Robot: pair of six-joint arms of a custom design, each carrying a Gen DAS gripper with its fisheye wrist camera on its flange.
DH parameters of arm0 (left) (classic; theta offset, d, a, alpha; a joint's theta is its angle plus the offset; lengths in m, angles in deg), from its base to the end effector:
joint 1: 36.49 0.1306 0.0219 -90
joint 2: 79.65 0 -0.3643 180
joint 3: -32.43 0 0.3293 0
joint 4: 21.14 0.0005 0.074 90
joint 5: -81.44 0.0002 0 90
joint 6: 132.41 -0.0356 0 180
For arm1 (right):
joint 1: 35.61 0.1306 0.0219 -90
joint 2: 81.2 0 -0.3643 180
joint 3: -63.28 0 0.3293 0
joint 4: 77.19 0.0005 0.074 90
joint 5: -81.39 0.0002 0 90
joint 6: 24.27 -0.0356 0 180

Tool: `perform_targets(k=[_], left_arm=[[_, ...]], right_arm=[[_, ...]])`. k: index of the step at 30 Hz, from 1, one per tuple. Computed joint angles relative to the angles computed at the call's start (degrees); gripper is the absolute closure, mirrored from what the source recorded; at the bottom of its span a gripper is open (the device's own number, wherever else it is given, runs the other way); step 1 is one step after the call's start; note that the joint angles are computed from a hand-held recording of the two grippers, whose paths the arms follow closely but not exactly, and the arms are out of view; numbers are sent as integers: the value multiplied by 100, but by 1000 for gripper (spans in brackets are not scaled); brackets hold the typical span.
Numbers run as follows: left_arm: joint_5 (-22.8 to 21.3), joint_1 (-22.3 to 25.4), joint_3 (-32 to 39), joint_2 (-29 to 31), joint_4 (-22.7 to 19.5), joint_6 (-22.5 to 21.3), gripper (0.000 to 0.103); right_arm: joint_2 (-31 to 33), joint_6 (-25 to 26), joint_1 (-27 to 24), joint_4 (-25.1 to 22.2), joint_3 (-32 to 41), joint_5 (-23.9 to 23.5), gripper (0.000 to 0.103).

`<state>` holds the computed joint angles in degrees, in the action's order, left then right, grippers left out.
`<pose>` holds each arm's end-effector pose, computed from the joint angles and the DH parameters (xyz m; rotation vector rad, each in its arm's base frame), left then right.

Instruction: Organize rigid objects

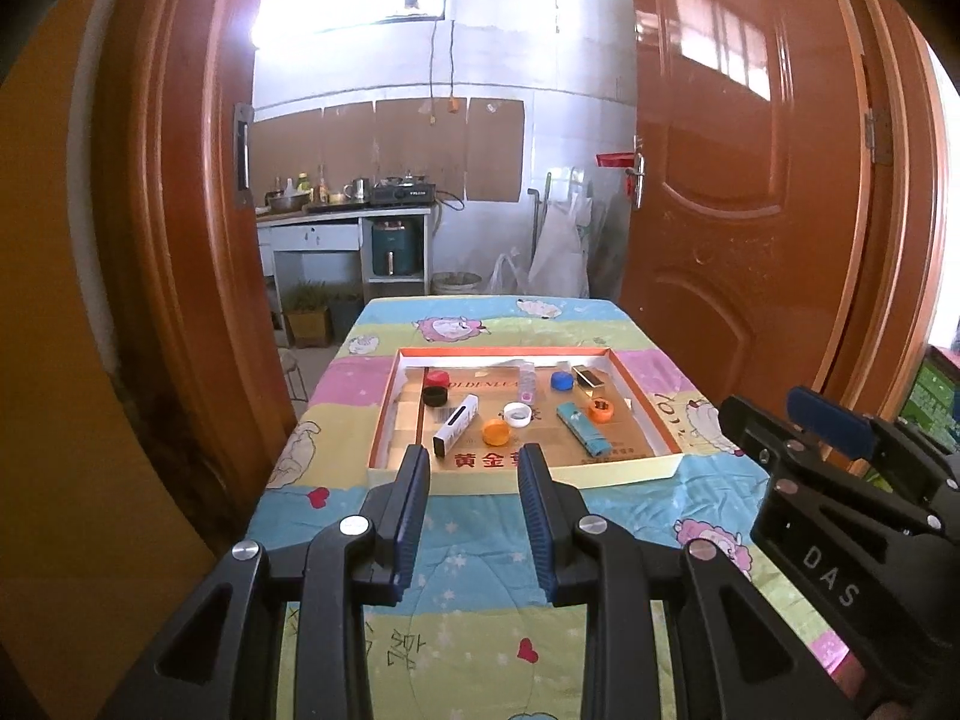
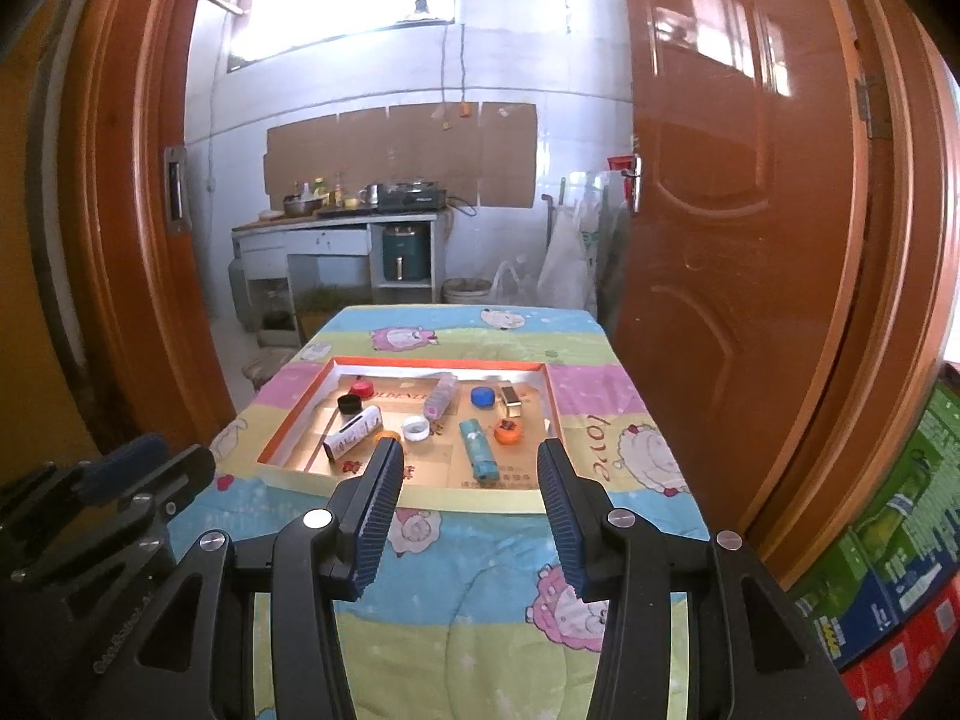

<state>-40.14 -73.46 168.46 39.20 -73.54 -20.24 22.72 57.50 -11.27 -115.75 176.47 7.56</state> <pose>0.4882 -0.3448 0.4866 -0.0340 2.0842 -0.0201 0.4861 0.2085 0.4841 -0.1186 2.0570 0.0572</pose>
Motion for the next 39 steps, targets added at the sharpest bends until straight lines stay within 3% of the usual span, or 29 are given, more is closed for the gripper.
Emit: perform_targets(k=[4, 12, 30, 39], left_arm=[[-391, -112, -112, -97, -4, 39, 73], [-458, -183, -424, -302, 158, 38, 73], [-567, -251, -492, -422, 45, 36, 73], [-545, -279, -770, -592, 264, -34, 73]], right_arm=[[-123, -20, 30, 15, -137, 21, 55], [-333, -11, 144, -60, -373, 122, 55], [-542, 28, 246, 72, -597, 210, 55], [-690, 0, 255, 154, -699, 248, 55]])
